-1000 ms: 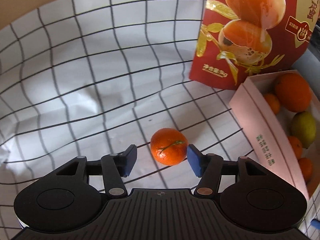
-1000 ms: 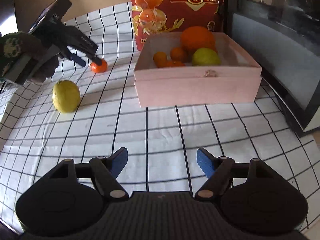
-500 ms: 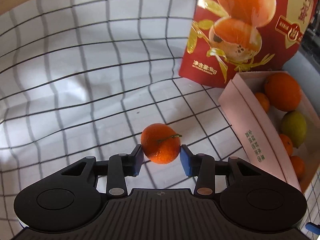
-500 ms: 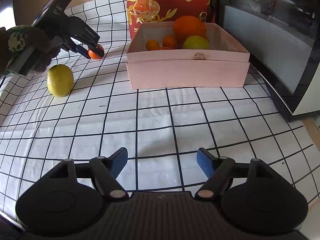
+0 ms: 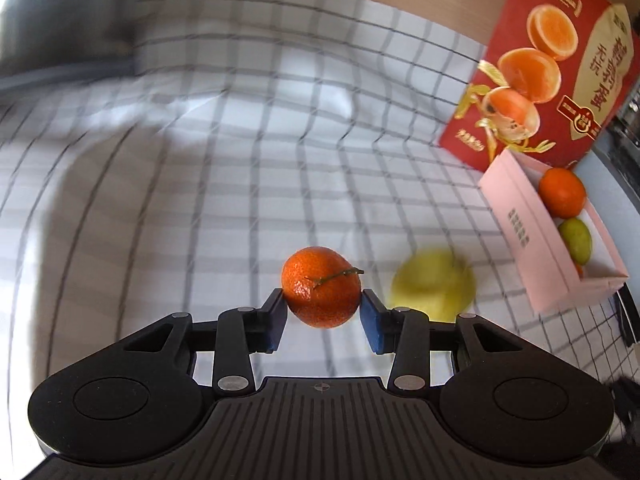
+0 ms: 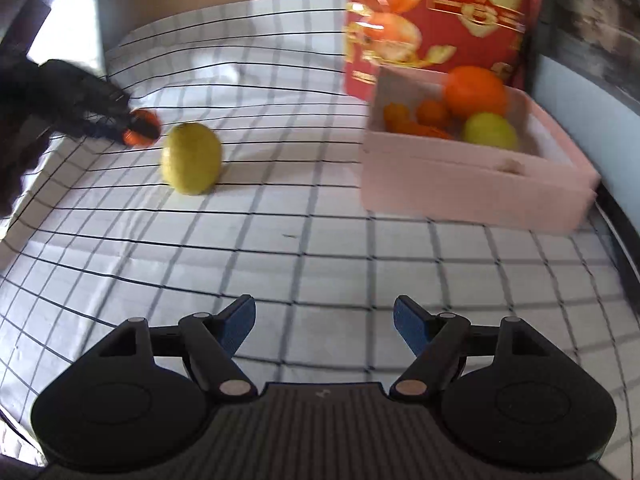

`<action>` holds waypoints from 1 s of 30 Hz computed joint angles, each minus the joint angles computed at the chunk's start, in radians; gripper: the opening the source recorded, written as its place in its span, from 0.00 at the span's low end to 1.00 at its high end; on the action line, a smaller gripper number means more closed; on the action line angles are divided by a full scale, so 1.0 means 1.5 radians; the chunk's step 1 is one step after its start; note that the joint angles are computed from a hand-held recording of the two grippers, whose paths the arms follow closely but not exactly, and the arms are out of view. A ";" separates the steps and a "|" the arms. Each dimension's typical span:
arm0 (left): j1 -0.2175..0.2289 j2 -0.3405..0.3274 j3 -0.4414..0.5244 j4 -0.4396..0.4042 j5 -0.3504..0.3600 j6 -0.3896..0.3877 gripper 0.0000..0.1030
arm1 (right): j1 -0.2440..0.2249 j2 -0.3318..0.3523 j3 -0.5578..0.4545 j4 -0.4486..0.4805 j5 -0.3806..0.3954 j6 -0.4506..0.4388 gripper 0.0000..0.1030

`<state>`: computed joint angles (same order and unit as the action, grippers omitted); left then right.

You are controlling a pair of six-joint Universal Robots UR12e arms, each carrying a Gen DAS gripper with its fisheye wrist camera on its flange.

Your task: Organize fruits

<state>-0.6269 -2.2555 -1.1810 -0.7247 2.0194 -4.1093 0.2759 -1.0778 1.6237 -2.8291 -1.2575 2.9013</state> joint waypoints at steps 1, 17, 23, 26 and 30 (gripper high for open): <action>-0.006 0.008 -0.014 -0.001 0.009 -0.024 0.44 | 0.002 0.005 -0.008 0.005 0.009 -0.010 0.75; -0.051 0.020 -0.034 -0.055 0.030 -0.166 0.44 | 0.047 0.088 -0.170 0.088 0.062 -0.042 0.75; -0.047 0.021 -0.040 -0.039 0.022 -0.170 0.44 | 0.070 0.124 -0.217 0.098 0.046 -0.061 0.76; -0.047 0.024 -0.046 -0.038 0.020 -0.174 0.44 | 0.082 0.142 -0.243 0.112 0.032 -0.065 0.76; -0.048 0.031 -0.059 -0.033 0.017 -0.189 0.44 | 0.088 0.155 -0.257 0.121 0.020 -0.061 0.76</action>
<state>-0.6987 -2.2091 -1.2687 -0.7743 2.0445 -4.3929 0.4086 -0.8459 1.2376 -2.6477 -1.2276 2.8098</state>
